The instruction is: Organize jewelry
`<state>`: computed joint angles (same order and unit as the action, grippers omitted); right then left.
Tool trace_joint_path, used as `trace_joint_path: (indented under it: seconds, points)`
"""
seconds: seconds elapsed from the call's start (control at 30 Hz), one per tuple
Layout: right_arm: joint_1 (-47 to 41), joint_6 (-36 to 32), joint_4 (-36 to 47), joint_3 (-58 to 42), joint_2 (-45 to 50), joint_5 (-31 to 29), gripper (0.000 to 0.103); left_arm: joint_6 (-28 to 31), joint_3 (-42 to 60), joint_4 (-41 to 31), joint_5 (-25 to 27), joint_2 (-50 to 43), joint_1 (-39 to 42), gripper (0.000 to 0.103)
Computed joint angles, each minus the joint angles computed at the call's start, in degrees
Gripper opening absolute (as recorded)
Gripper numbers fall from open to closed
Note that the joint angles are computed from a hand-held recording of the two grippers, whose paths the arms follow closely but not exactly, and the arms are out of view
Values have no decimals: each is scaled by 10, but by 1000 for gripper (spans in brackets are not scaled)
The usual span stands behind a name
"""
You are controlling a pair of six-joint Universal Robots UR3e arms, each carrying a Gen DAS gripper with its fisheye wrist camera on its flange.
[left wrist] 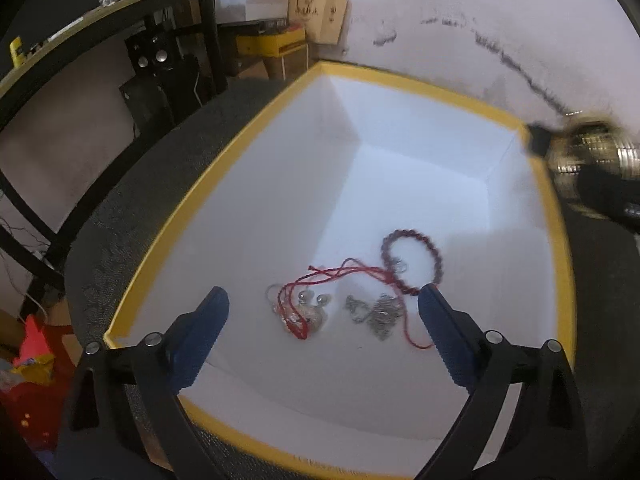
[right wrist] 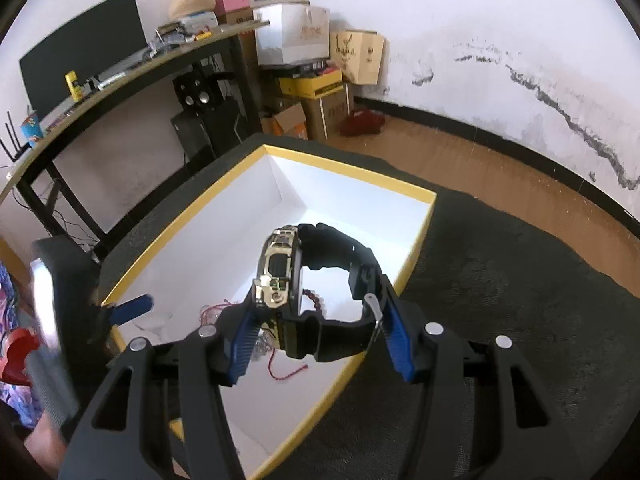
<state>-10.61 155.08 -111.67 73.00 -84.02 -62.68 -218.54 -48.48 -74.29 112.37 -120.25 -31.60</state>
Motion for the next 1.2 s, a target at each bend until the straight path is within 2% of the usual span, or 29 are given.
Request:
trace_joint_path:
  seconds: [0.2,0.3,0.5,0.63,0.7,0.83,0.9,0.97,1.07,1.2]
  points:
    - [79,51,37,-146,136,-89,55,-4,-49,15,-21,40,3,93]
    - [110,68,49,-192,186,-125,55,-14,-98,46,-28,74,9,93]
    - [147,102,50,-232,244,-173,56,-13,-146,77,-34,104,11,93]
    - [144,100,37,-230,243,-165,58,-13,-161,90,-30,113,9,93]
    - [142,97,21,-211,233,-161,59,-14,-168,97,-30,117,9,93]
    - [134,85,-10,-169,204,-145,83,-20,-169,102,-32,117,7,93]
    - [129,76,-15,-158,187,-136,83,-20,-163,102,-26,113,1,93]
    - [110,69,-17,-136,158,-111,92,-22,-157,102,-19,109,-6,93]
    - [57,53,-39,-58,78,-72,93,-23,-145,101,-3,101,-18,93]
    - [-76,-8,-41,88,-74,-9,96,-29,-109,103,22,80,-39,93]
